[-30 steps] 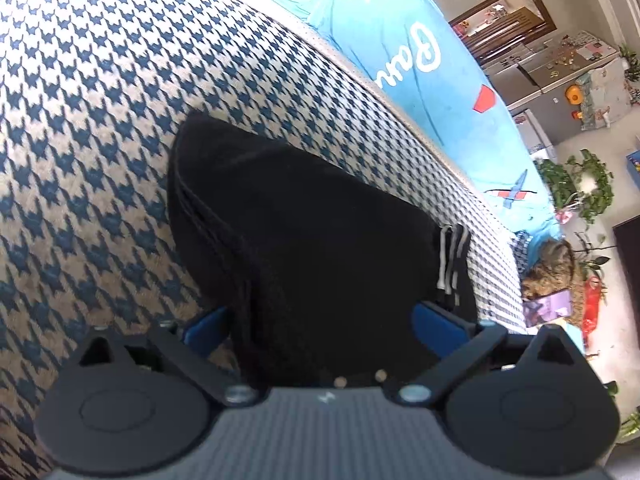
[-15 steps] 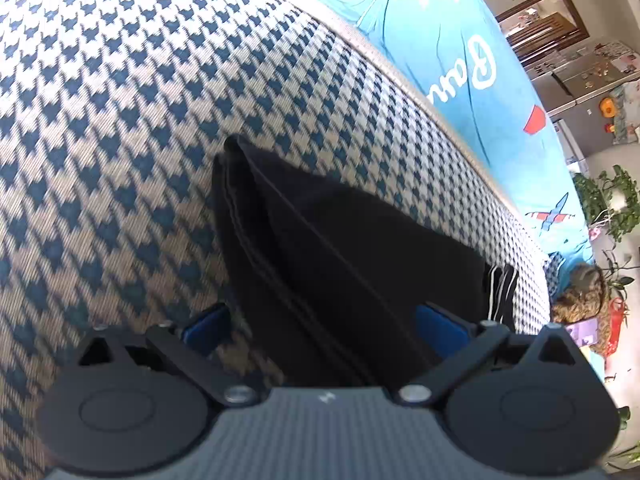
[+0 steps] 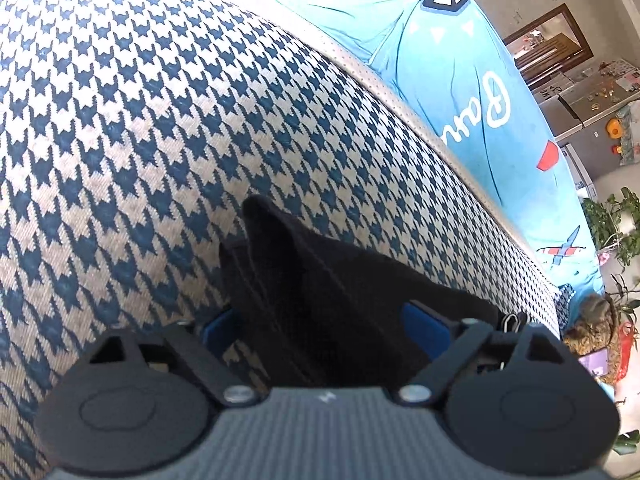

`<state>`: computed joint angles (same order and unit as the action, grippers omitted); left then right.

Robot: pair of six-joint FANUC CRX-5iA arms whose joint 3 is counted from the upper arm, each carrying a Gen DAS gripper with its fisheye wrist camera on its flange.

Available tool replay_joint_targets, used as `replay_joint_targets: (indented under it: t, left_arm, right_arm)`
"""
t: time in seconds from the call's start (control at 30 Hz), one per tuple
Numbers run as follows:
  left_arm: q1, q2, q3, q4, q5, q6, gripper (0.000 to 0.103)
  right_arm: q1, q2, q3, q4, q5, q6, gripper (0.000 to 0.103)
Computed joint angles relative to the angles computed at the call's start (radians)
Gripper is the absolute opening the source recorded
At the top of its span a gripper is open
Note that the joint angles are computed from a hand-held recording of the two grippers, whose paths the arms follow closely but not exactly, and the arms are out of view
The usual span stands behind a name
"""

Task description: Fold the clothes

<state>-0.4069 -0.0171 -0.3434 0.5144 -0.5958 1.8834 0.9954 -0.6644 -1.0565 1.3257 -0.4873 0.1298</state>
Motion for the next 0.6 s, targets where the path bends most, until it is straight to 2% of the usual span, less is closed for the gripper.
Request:
replay_joint_targets:
  t: [0.07,0.1,0.2,0.23,0.27,0.4,0.6]
  left_arm:
    - [0.001,-0.004,0.007,-0.036,-0.008,0.031,0.061]
    - [0.0,-0.006,0.012,-0.06,-0.011,0.056,0.057]
    - [-0.006,-0.018,0.022,-0.142,-0.015,0.143,0.037]
    - [-0.011,-0.022,0.029,-0.179,-0.019,0.172,0.025]
    - [-0.018,-0.024,0.035,-0.206,-0.02,0.194,0.019]
    - [-0.044,-0.039,0.041,-0.278,-0.006,0.254,0.011]
    - [-0.11,-0.07,0.089,-0.442,0.04,0.376,0.01]
  right_arm:
    - [0.049,-0.011,-0.004,-0.009,-0.05,-0.01,0.006]
    - [0.067,-0.015,-0.007,-0.011,-0.068,-0.013,0.006]
    - [0.096,-0.022,-0.01,-0.021,-0.096,-0.007,0.006]
    - [0.105,-0.024,-0.012,-0.023,-0.107,-0.006,0.006]
    - [0.113,-0.025,-0.012,-0.025,-0.116,-0.005,0.006]
    - [0.143,-0.029,-0.012,-0.032,-0.157,-0.006,0.006]
    - [0.171,-0.072,-0.028,-0.017,-0.219,-0.019,0.006]
